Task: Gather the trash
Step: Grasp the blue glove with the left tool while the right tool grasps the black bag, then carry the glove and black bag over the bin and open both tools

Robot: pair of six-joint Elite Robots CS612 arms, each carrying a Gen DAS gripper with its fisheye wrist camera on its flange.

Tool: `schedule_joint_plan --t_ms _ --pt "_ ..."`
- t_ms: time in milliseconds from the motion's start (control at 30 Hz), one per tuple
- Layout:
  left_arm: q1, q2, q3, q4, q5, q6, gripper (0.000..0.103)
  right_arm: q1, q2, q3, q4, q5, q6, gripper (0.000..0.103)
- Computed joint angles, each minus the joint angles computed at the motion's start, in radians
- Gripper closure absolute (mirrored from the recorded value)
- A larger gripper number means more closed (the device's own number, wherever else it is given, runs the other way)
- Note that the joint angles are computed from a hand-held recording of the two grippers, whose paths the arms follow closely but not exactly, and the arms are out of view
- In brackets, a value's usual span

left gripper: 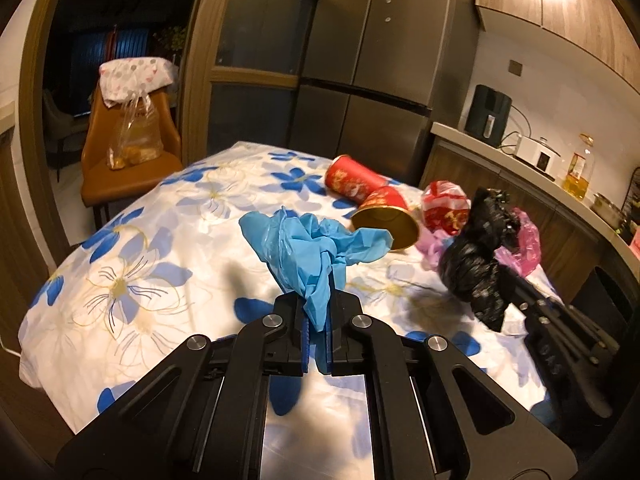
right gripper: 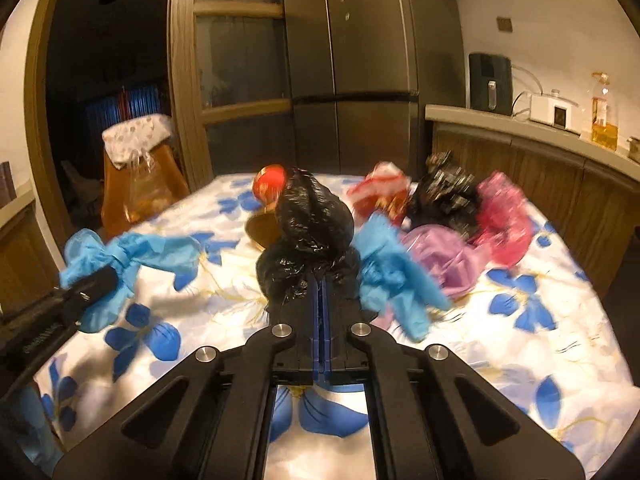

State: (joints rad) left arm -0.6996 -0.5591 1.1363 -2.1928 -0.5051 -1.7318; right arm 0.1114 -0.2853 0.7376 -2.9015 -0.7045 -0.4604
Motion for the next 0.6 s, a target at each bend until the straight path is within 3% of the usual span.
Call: schedule_joint_plan --t_ms 333,600 --pt "-0.017 0.027 -0.072 -0.013 0.057 0.099 0.099 -0.05 -0.017 0.02 -0.124 0.069 0.107 0.102" --pt "-0.019 0.097 -0.2 -0.132 0.084 0.324 0.099 -0.08 0.004 -0.025 -0.193 0.055 0.197 0.102"
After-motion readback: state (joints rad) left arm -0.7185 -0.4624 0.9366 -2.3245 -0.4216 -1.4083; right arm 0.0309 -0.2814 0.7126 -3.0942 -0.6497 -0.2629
